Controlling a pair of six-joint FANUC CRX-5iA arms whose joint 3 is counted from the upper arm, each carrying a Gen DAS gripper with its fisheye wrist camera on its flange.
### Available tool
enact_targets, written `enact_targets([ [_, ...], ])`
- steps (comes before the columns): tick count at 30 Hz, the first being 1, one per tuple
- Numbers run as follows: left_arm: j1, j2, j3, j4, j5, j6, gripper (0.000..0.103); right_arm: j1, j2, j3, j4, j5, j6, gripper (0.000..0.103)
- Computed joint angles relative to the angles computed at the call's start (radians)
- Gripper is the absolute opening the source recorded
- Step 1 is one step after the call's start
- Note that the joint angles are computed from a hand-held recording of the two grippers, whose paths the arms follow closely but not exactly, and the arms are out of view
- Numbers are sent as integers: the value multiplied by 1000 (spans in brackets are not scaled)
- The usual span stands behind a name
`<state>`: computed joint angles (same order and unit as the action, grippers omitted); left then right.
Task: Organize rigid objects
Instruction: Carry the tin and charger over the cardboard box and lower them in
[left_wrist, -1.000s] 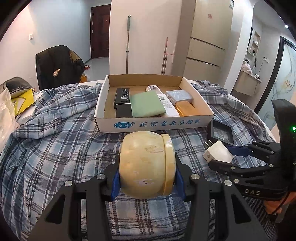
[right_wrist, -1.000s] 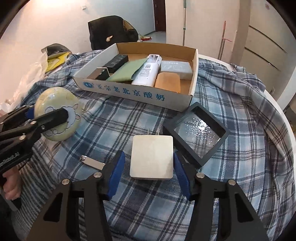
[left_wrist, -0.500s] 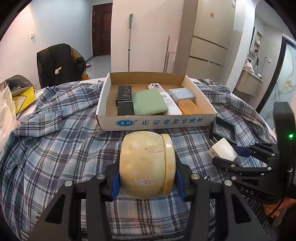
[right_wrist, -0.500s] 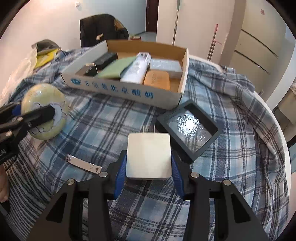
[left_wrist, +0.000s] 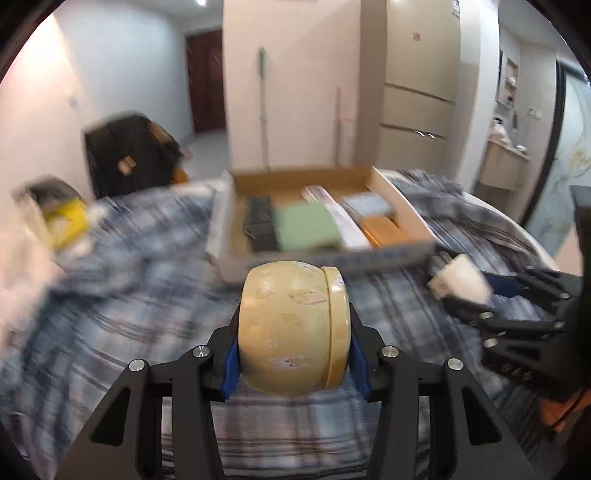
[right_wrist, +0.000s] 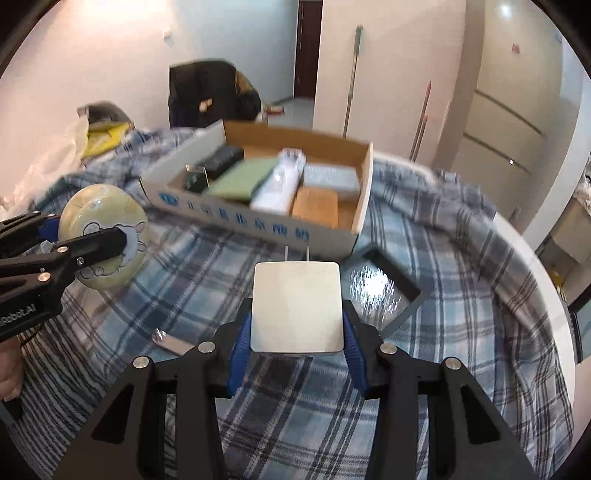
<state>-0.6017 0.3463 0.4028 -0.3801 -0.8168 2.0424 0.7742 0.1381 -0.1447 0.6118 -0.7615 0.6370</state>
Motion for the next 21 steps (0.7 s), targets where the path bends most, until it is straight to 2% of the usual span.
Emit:
enact_targets([
  [1,-5,-12,-3,-26,5,25,50,-1,-11,-24,60,11,-66,43],
  [4,12,-70,-40,-6,43,14,50,-5,-34,-66,203,12,-218,43],
  [6,8,-88,-39,-30,32,24,50,-8,-48,-64,235,1,-258,43],
  [15,-14,-132,17,-94,-23,24,50,2,-100,-12,309,-30,-256,43],
  [18,11,-128,51,-17,27,-20,50,-6,-87,38,336,-14,-259,43],
  [20,31,-114,92,58,65,-68,50,-20,-75,93,308,19,-227,43],
  [21,28,-101,126,49,66,-72,50,-27,-64,128,283,33,-203,43],
])
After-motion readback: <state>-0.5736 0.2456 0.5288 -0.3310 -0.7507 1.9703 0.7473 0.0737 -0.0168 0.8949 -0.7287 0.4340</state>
